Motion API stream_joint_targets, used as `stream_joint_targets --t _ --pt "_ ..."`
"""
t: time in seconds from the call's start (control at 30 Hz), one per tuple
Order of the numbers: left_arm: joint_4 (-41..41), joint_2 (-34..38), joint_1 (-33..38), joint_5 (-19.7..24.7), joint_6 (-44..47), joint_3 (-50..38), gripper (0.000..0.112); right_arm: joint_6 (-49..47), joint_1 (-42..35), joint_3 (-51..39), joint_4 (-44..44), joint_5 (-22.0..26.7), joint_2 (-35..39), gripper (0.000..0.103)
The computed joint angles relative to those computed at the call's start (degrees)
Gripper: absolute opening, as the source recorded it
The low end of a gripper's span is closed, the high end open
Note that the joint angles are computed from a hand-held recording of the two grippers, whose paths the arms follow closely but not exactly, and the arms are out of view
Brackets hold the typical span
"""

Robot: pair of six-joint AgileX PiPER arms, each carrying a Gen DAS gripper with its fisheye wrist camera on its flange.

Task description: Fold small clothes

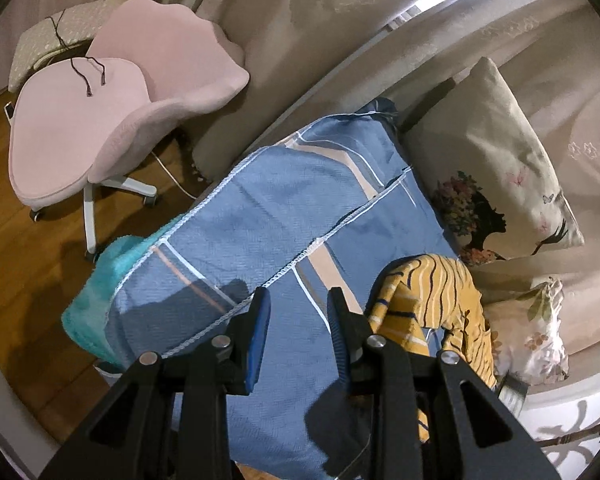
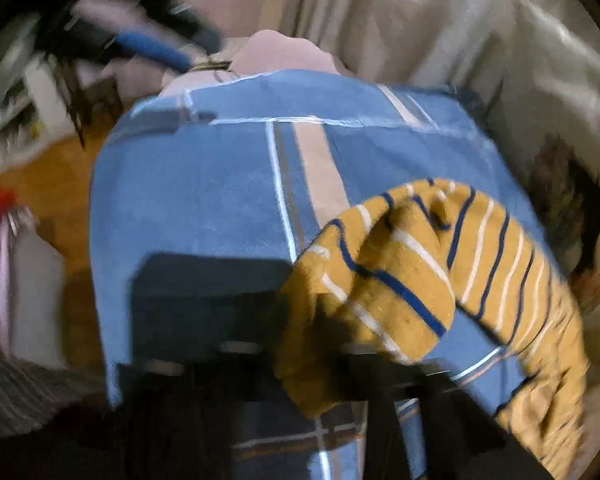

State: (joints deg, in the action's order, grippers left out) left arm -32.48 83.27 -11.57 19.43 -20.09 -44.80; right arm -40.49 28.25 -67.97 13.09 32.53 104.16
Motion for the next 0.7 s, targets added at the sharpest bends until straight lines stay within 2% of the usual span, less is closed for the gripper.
stream_joint_targets --t 0.07,0.2,0.37,0.53,0.6,0.7 --pt "-0.7 0.0 -0.3 0.0 0.7 -0.1 0.028 -1.8 -2.2 -2.0 5.9 2.7 -0.6 0.004" --pt "1.1 1.4 -2.7 0.0 -1.3 -2.7 0.028 -2.7 -13.5 -12.0 20.4 13.6 -0.3 0.004" --pt "8.6 4.7 -9.0 0.7 -9.5 -8.2 0.028 2.0 -36.6 -25.6 33.7 25.8 3.7 0.004" --pt "19.5 8.2 -17.1 1.6 -23.1 -14.3 0.028 11.9 -57.1 -40.2 32.7 31.0 15.0 0.004" --pt "25.5 10.2 -20.7 3.3 -29.6 -18.1 0.029 14.6 -62.8 -45.6 29.3 31.8 19.9 0.004" --pt "32.1 14.3 -25.9 6.2 -36.4 -24.8 0.029 16.1 -67.3 -54.4 23.7 33.7 27.2 0.004"
